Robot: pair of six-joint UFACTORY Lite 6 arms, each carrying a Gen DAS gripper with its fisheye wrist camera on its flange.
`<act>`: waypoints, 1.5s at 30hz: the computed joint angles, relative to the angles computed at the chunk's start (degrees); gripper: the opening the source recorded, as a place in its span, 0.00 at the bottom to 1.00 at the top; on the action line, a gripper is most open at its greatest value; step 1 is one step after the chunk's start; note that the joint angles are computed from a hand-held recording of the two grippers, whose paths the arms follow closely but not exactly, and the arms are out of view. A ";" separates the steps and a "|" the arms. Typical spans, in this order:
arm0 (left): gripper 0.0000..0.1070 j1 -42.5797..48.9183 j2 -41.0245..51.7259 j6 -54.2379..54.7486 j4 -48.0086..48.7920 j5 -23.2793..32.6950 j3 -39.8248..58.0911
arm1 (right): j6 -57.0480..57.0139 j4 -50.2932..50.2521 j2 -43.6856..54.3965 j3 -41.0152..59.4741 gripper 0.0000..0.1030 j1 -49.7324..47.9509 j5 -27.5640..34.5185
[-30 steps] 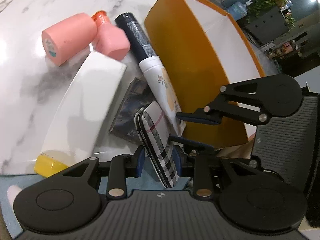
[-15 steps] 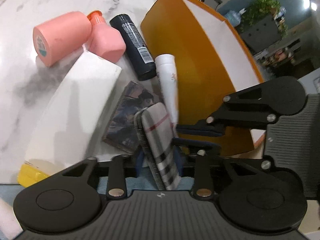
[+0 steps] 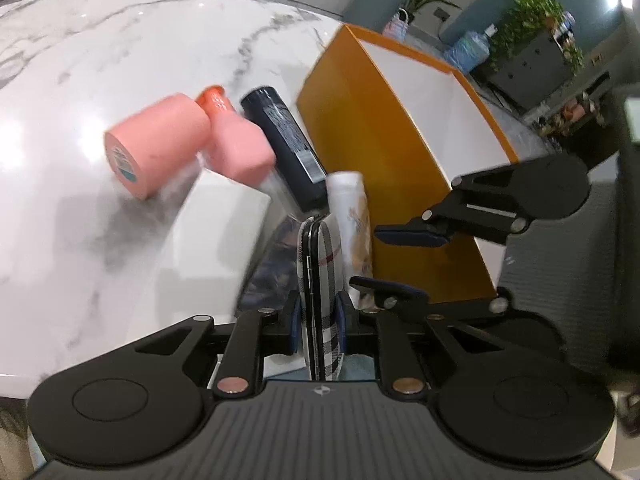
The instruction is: Organize rigid objects
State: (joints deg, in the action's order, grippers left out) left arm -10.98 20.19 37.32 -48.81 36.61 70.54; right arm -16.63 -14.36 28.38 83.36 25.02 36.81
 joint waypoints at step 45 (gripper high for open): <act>0.17 4.84 -0.50 -2.44 2.27 -1.40 0.14 | 33.47 -13.59 6.69 6.91 0.35 4.63 5.40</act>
State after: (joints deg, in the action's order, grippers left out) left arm -6.14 19.68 34.88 -46.54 35.21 70.68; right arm 16.84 -27.94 35.07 90.27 29.65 42.21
